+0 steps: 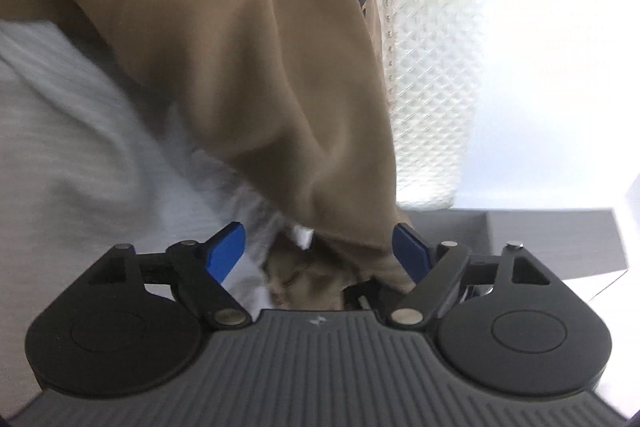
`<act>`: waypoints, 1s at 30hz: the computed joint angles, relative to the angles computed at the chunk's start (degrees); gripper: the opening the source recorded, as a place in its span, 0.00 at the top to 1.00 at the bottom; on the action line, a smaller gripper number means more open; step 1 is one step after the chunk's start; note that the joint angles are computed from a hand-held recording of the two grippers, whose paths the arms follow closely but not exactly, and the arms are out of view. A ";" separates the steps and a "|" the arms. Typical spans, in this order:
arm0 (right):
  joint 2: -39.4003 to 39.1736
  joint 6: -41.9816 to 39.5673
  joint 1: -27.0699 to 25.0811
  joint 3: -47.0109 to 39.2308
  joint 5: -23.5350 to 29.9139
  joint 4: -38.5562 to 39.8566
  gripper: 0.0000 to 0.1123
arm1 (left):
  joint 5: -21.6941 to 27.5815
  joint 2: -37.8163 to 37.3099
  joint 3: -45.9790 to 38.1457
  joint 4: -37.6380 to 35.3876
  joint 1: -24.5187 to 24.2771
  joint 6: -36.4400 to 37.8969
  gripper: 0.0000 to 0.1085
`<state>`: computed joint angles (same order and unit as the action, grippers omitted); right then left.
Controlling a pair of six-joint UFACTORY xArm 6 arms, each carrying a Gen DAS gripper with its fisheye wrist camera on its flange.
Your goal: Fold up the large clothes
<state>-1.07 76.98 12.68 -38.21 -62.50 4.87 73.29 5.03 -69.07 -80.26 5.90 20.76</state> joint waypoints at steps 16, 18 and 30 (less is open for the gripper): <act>-2.12 -3.50 5.05 1.32 3.84 9.04 0.26 | -27.78 10.10 -9.63 4.76 -3.36 -12.03 0.21; -2.53 -5.32 5.48 1.43 5.32 10.04 0.26 | -29.00 11.05 -11.33 6.87 -3.86 -11.11 0.21; -5.30 -7.44 7.22 2.95 26.94 12.25 0.36 | -36.03 19.81 -23.43 23.39 -7.36 -18.12 0.73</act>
<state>-6.37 69.54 19.91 -35.26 -35.56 17.12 37.26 24.84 -92.50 -56.87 -1.46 2.64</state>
